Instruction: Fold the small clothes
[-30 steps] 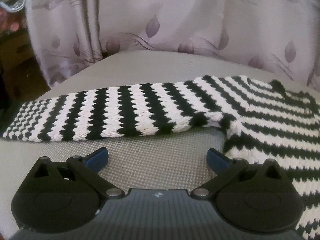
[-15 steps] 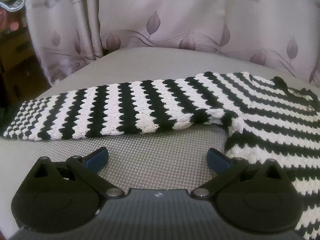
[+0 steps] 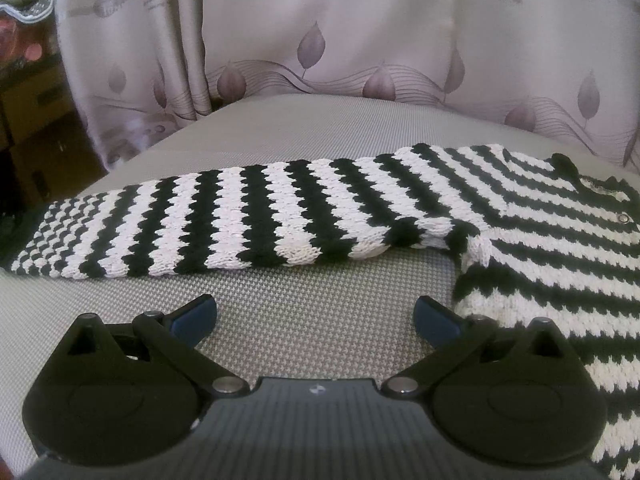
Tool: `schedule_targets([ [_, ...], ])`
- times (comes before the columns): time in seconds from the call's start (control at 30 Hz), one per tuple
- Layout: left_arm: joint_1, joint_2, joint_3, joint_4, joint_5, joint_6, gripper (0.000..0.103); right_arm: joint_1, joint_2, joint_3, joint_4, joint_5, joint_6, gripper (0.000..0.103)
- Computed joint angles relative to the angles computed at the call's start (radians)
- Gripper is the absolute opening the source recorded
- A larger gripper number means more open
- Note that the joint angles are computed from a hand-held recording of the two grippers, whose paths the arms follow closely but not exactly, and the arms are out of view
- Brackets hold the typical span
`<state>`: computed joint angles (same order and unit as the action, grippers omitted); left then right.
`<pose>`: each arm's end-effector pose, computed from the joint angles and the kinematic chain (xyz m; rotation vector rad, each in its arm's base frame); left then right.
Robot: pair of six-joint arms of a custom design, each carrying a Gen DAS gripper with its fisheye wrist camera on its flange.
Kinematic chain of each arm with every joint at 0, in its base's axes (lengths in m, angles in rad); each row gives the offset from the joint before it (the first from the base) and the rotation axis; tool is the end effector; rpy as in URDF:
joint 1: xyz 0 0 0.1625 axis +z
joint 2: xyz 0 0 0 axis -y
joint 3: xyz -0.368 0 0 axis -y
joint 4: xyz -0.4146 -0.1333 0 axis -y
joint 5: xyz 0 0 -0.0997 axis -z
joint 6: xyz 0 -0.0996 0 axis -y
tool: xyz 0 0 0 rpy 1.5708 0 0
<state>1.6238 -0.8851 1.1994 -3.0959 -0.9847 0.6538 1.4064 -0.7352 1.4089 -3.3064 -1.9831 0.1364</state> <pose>0.2273 -0.7291 0.3832 0.1910 2.0147 -1.0794 -0.0266 -0.7307 0.1933 -0.6457 -2.3100 1.3908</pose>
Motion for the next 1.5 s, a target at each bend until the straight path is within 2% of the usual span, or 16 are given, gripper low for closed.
schedule_targets([
  [0.07, 0.0, 0.002, -0.002, -0.002, 0.002, 0.003, 0.103, -0.001, 0.028, -0.04, 0.003, 0.026, 0.018, 0.066],
  [0.1, -0.001, 0.004, -0.003, -0.005, 0.004, 0.005, 0.103, 0.005, 0.047, -0.064, -0.004, 0.003, 0.005, 0.048],
  [0.2, 0.0, 0.003, -0.001, -0.012, 0.006, 0.011, 0.103, 0.019, 0.083, -0.1, -0.055, -0.066, 0.01, 0.011],
  [0.23, 0.0, 0.004, -0.001, -0.015, 0.008, 0.014, 0.103, 0.024, 0.094, -0.104, -0.106, -0.079, -0.008, 0.008],
  [0.33, 0.001, 0.001, -0.001, -0.008, 0.005, 0.01, 0.103, 0.044, 0.08, -0.039, -0.264, -0.076, -0.054, 0.008],
  [0.4, 0.002, -0.001, 0.0, -0.003, 0.002, 0.004, 0.103, 0.055, 0.027, 0.087, -0.364, -0.03, -0.004, 0.008],
  [0.53, 0.002, -0.002, 0.002, -0.009, 0.004, 0.003, 0.103, 0.09, -0.056, 0.321, -0.54, -0.061, 0.104, 0.008],
  [0.63, 0.001, -0.002, 0.003, -0.01, 0.004, 0.001, 0.103, 0.094, -0.095, 0.444, -0.588, -0.128, 0.189, 0.008],
  [0.7, 0.002, -0.002, 0.003, -0.01, 0.004, 0.002, 0.103, 0.069, -0.112, 0.497, -0.598, -0.104, 0.206, 0.008],
  [0.83, 0.001, -0.002, 0.003, -0.009, 0.003, -0.002, 0.103, 0.036, -0.121, 0.522, -0.62, -0.042, 0.161, 0.009],
  [0.9, 0.002, -0.005, 0.004, -0.002, -0.001, -0.009, 0.103, 0.053, -0.136, 0.546, -0.622, -0.064, 0.205, 0.013],
  [1.0, 0.003, -0.006, 0.005, 0.001, -0.004, -0.019, 0.103, 0.107, -0.121, 0.579, -0.7, -0.127, 0.164, 0.016],
  [1.1, 0.0, -0.005, 0.008, -0.009, -0.001, -0.012, 0.103, 0.136, -0.105, 0.629, -0.774, -0.072, 0.13, 0.018],
  [1.13, -0.001, -0.005, 0.009, -0.012, 0.001, -0.01, 0.103, 0.139, -0.103, 0.647, -0.798, -0.056, 0.135, 0.022],
  [1.2, -0.001, -0.005, 0.01, -0.013, 0.0, -0.006, 0.103, 0.13, -0.11, 0.681, -0.816, -0.011, 0.156, 0.041],
  [1.5, 0.004, -0.022, 0.041, -0.045, -0.044, 0.012, 0.103, 0.102, -0.141, 0.656, -0.765, -0.066, 0.197, 0.042],
])
